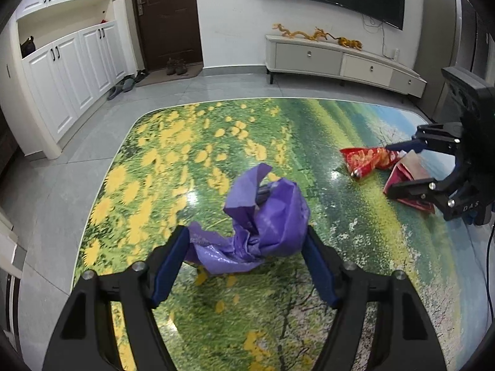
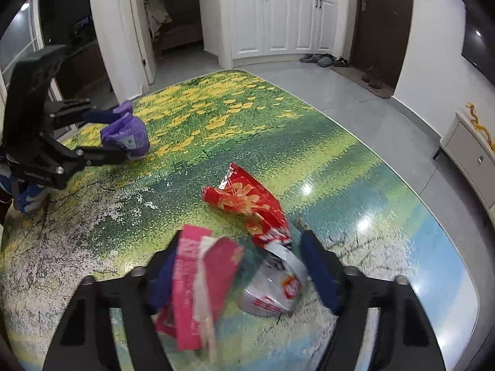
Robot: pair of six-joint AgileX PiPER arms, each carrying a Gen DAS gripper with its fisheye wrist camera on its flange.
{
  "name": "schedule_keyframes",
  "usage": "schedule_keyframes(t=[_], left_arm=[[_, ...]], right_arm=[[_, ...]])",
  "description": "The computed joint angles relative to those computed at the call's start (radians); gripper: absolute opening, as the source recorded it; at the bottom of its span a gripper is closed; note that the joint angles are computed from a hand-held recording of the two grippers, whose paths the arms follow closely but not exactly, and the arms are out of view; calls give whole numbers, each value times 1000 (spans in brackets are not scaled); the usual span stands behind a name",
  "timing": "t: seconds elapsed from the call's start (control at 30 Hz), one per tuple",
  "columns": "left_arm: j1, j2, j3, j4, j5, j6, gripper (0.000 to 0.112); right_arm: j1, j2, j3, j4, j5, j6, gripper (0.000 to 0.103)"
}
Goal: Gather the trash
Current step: 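Grasp the purple plastic bag with the left gripper while the right gripper grasps the red and pink wrappers, then carry the purple bag and wrappers over the bin and open both grippers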
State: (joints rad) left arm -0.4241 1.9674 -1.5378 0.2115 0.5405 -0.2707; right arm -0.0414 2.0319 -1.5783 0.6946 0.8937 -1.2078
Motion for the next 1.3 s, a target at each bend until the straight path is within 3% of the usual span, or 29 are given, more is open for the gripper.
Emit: schedule_keyframes(t=[0.1, 0.13, 0.17, 0.43, 0.63, 0.77, 1.07, 1.3], left_arm=[[4, 15, -20, -60, 11, 39, 44], [1, 22, -29, -65, 23, 41, 32], [0, 26, -35, -70, 31, 44, 28], [-23, -56, 66, -192, -6, 79, 18], [-82, -190, 187, -184, -25, 34, 18], [-159, -275, 246, -82, -7, -74, 18], [-348, -349, 223, 66, 74, -247, 18], [-541, -190, -55, 95, 201, -245, 18]], right_arm=[[-14, -33, 50, 20, -4, 1, 42], [-16, -47, 70, 23, -9, 2, 39], [-16, -67, 101, 26, -22, 9, 38], [-41, -210, 298, 92, -64, 89, 18], [-60, -358, 456, 130, -79, 106, 18], [-99, -472, 539, 162, -63, 116, 18], [-331, -747, 660, 215, 88, 101, 18], [-754, -829, 657, 252, 318, -37, 18]])
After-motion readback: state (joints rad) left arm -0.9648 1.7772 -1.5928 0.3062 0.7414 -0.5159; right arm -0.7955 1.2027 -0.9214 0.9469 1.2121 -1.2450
